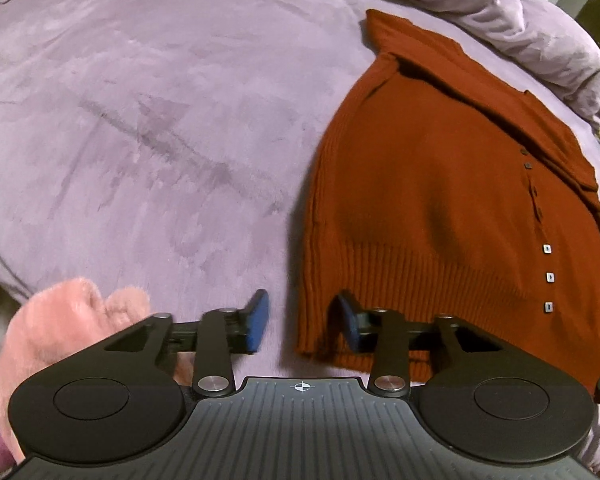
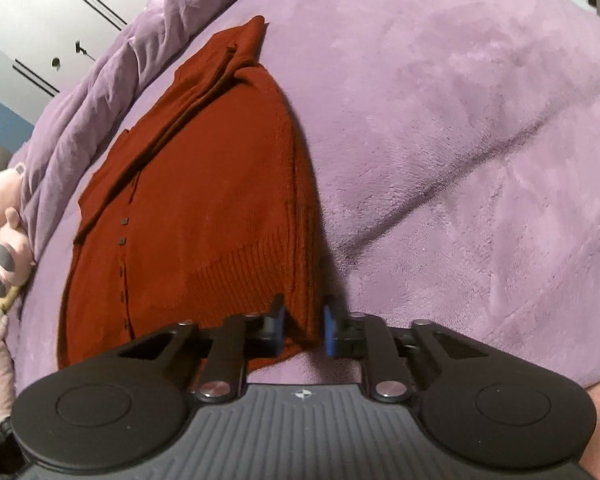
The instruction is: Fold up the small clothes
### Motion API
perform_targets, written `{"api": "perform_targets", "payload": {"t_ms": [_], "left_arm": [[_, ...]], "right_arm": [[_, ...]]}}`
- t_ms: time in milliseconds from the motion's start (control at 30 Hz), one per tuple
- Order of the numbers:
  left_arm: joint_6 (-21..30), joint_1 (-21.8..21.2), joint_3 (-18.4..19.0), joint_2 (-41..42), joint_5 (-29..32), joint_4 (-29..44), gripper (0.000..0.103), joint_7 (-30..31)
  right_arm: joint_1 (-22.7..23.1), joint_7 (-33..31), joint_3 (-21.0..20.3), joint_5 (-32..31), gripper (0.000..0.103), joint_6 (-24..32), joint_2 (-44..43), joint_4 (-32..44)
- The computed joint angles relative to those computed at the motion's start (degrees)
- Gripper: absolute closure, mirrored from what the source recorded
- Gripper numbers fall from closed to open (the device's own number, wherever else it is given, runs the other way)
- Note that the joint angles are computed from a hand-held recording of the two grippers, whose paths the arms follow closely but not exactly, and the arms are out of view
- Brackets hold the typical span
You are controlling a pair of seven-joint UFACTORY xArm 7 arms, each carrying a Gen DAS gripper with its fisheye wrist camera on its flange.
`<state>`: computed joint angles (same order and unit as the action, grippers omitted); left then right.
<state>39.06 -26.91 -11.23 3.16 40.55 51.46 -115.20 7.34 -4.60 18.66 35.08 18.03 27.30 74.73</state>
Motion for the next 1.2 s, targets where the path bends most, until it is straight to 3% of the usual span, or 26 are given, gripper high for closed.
{"api": "perform_targets", "payload": {"t_ms": [33,100,200,300,467,567,700,767,800,833,900,967,1033,1067,1200], "left_arm": [[-0.51,0.13,0.11,-0.06,0.07,-0.14,0.083,0.38],[-3.31,0.70,0.54,-0.42,0.59,-0.91,0.093,1.15],[-5.73,1.39,0.79,-1.23,2.07,-1.51,0.095,1.02],[-8.32,2.42,1.05,-3.29,8.84,-1.63,0.095,-3.54],[-9.21,6.53,1.39,-4.93,19.60,1.24,0.095,-11.14],[-7.09,8.23,2.08,-1.91,21.40,5.50,0.095,-9.65],[-5.70,8.33,4.41,5.70,18.72,12.60,0.095,-2.11],[-4.22,7.62,5.58,8.15,15.52,14.91,0.090,2.67],[-3.79,7.07,6.22,8.83,15.39,15.51,0.080,4.69],[-3.59,6.11,7.03,8.70,17.26,15.24,0.067,4.88],[-2.88,4.58,8.09,8.70,22.24,14.72,0.051,4.87],[-2.34,4.21,8.31,9.01,24.12,14.49,0.050,6.69],[-6.07,5.22,8.55,9.64,24.07,13.91,0.049,9.10],[-8.15,5.84,8.66,10.02,22.97,13.61,0.049,10.85],[-11.58,6.08,9.48,12.21,19.71,14.53,0.049,17.91]], "right_arm": [[-1.55,-1.31,1.51,2.02,0.093,0.27,0.22,0.09],[-4.13,-4.07,3.97,6.42,0.095,0.99,0.57,0.36],[-8.80,-10.16,8.33,17.45,0.096,3.51,1.62,1.85],[-10.77,-14.95,10.07,25.53,0.096,5.84,2.54,4.57],[-7.97,-18.01,8.59,30.22,0.096,7.26,6.90,14.05],[-1.50,-14.75,3.84,24.11,0.096,5.24,12.04,23.22],[7.23,-5.46,-3.96,8.61,0.096,3.40,20.11,35.46],[12.34,-3.56,-9.85,-0.68,0.093,1.67,22.26,38.59],[14.26,-3.68,-12.00,-4.89,0.091,0.60,22.77,39.15],[14.37,-5.66,-11.76,-6.70,0.089,-1.03,22.21,37.85],[12.97,-10.87,-8.96,-9.12,0.072,-5.07,21.27,35.53],[12.31,-14.46,-7.90,-12.56,0.041,-8.44,20.43,33.52],[9.35,-19.38,-3.90,-15.06,0.038,-10.58,19.33,30.82],[8.64,-20.60,-3.03,-16.72,0.038,-9.01,19.46,31.27],[10.64,-17.69,-6.41,-23.23,0.041,3.38,24.91,41.87]]}}
